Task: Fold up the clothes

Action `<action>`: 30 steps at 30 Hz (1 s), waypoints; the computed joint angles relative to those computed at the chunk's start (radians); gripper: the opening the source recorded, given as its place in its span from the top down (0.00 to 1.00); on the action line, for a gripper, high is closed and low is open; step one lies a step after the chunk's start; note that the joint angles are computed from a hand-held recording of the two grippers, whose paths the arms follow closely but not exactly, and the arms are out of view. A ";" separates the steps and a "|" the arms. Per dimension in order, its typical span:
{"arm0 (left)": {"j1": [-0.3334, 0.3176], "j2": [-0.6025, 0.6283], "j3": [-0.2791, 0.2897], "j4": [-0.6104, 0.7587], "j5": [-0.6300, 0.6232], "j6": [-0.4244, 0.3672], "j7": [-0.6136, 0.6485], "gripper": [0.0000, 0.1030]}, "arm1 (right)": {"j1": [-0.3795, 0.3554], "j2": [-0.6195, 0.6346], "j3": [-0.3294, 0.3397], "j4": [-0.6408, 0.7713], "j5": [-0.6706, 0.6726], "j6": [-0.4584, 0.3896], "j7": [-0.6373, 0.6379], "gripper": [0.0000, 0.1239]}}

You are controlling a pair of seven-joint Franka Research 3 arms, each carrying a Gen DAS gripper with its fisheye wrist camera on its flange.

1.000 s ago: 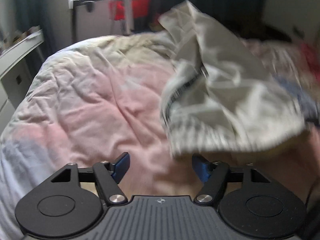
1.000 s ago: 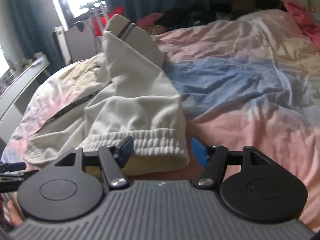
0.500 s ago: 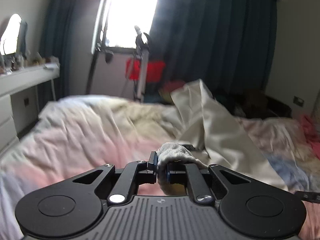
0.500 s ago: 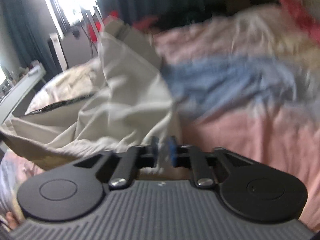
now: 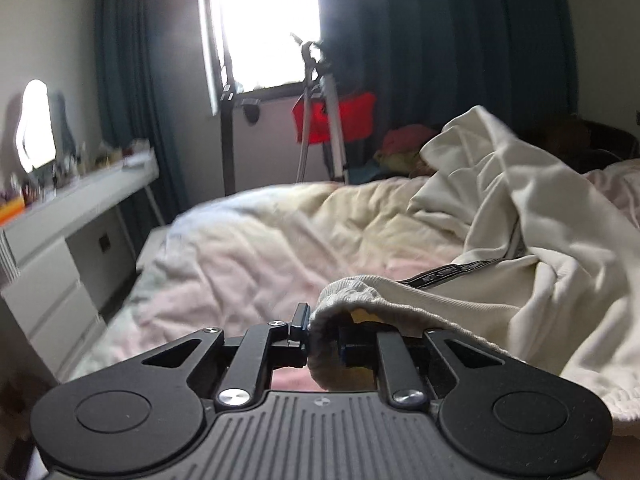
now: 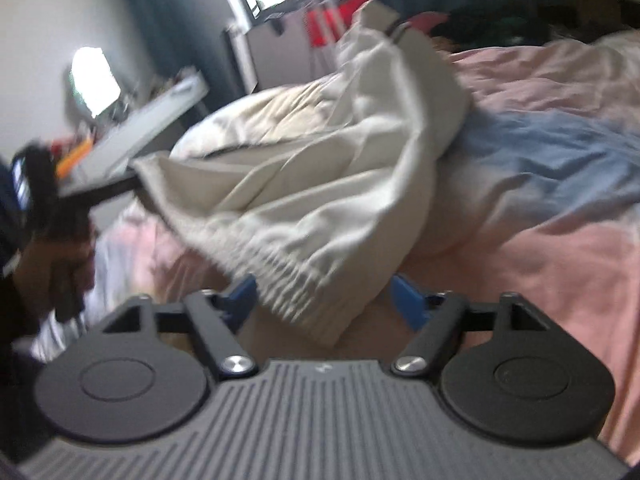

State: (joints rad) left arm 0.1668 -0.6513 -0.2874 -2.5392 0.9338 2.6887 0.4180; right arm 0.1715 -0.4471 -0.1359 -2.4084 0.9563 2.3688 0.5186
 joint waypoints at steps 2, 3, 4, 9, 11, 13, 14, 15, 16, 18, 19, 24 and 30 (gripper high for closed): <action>-0.005 0.007 0.024 -0.011 -0.029 0.013 -0.009 0.84 | -0.005 0.007 0.034 -0.001 -0.065 0.007 0.029 0.37; -0.001 0.011 0.024 -0.013 -0.028 0.017 -0.008 0.84 | -0.007 0.012 0.057 -0.007 -0.097 0.032 0.047 0.37; 0.005 0.015 0.023 -0.014 -0.025 0.021 -0.007 0.84 | -0.006 0.018 0.077 -0.013 -0.133 0.058 0.069 0.38; 0.024 0.012 0.019 -0.034 -0.009 0.048 -0.025 0.84 | 0.065 0.034 0.066 -0.039 -0.057 0.233 0.072 0.61; 0.037 0.008 0.010 -0.035 0.006 0.070 -0.043 0.86 | 0.104 0.012 0.048 -0.062 0.021 0.311 0.008 0.73; 0.055 -0.010 0.011 -0.047 0.039 0.140 -0.065 0.87 | 0.143 -0.015 0.031 -0.081 0.101 0.396 -0.065 0.83; 0.068 -0.020 0.009 -0.053 0.055 0.178 -0.076 0.88 | 0.164 -0.029 0.016 -0.086 0.148 0.433 -0.107 0.86; 0.069 -0.031 0.014 -0.060 0.056 0.207 -0.071 0.88 | 0.187 -0.042 0.000 -0.088 0.199 0.469 -0.154 0.88; 0.071 -0.043 0.018 -0.068 0.054 0.236 -0.062 0.88 | 0.216 -0.056 -0.015 -0.090 0.263 0.514 -0.220 0.89; 0.072 -0.064 0.027 -0.082 0.048 0.294 -0.044 0.88 | 0.291 -0.082 -0.048 -0.080 0.455 0.620 -0.432 0.89; 0.036 -0.065 0.045 -0.084 0.001 0.276 0.008 0.90 | 0.309 -0.097 -0.055 -0.075 0.523 0.648 -0.519 0.89; -0.228 -0.039 0.207 -0.066 -0.316 0.005 0.332 0.90 | 0.101 -0.093 0.052 -0.112 0.104 0.445 -0.158 0.87; -0.260 -0.048 0.241 -0.067 -0.528 -0.087 0.450 0.84 | 0.021 -0.029 0.014 -0.015 -0.169 0.105 0.102 0.80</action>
State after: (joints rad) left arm -0.0937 -0.6997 -0.0461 -2.6059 0.4061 2.6018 0.8676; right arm 0.1930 -0.4757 -0.1216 -2.4233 0.7877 2.4734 0.6211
